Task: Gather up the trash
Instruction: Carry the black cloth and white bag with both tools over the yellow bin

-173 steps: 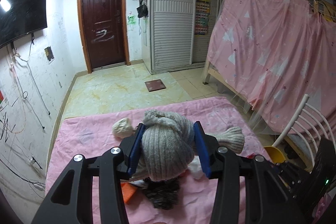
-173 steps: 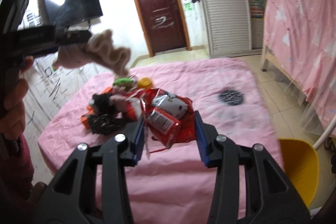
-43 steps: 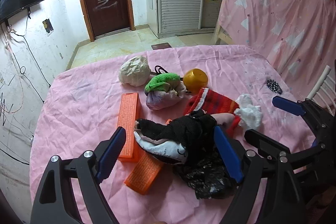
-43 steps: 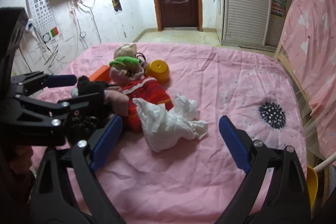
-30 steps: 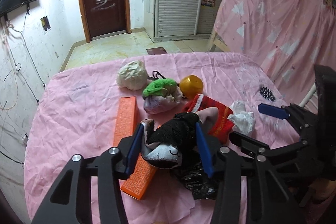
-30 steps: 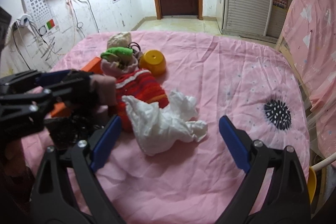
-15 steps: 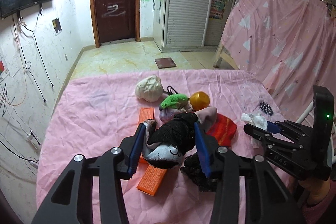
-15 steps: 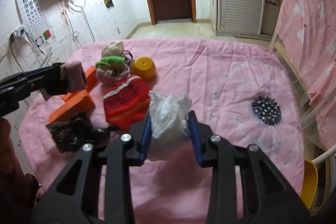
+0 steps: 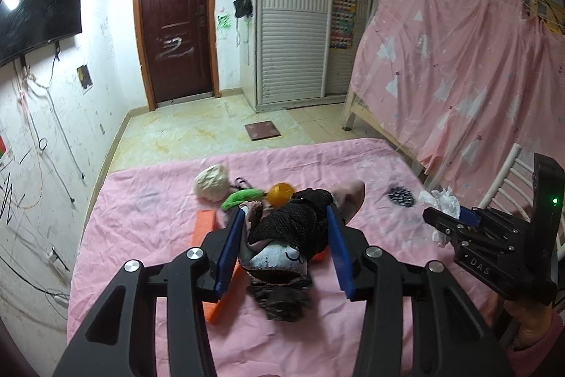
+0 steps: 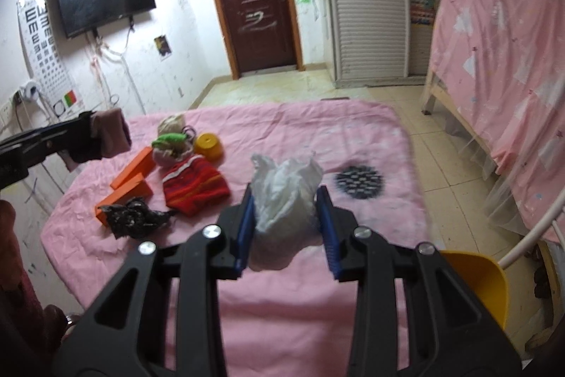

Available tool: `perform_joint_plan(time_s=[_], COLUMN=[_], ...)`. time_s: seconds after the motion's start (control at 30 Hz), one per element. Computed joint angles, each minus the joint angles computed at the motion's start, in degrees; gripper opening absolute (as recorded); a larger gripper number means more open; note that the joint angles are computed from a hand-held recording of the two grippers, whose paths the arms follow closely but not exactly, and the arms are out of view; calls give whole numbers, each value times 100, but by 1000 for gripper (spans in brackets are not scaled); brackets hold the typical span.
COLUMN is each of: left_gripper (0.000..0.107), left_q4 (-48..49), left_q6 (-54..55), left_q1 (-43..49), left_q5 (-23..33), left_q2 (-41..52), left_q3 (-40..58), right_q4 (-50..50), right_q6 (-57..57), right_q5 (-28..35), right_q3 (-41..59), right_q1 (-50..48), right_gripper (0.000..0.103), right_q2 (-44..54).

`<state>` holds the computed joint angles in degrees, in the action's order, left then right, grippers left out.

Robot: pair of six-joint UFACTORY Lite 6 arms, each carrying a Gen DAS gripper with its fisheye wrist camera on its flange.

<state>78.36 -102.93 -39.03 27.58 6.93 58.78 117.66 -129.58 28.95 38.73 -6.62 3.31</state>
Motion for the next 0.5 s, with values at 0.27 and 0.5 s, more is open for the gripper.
perform_joint_plan(time_s=[0.27, 0.5], left_gripper=[40, 40], left_q4=[-415, -835], left_q6=[429, 961], left_q1=[-627, -1080], left_q5=[399, 556], left_q2=[438, 1175], left_q3=[779, 1836], right_q4=[-656, -956], right_q6=[261, 241], right_q5=[742, 1299], right_q3=[-323, -246], right_q1=[-1483, -2783], right_gripper=[33, 33], right_q2=[-412, -127])
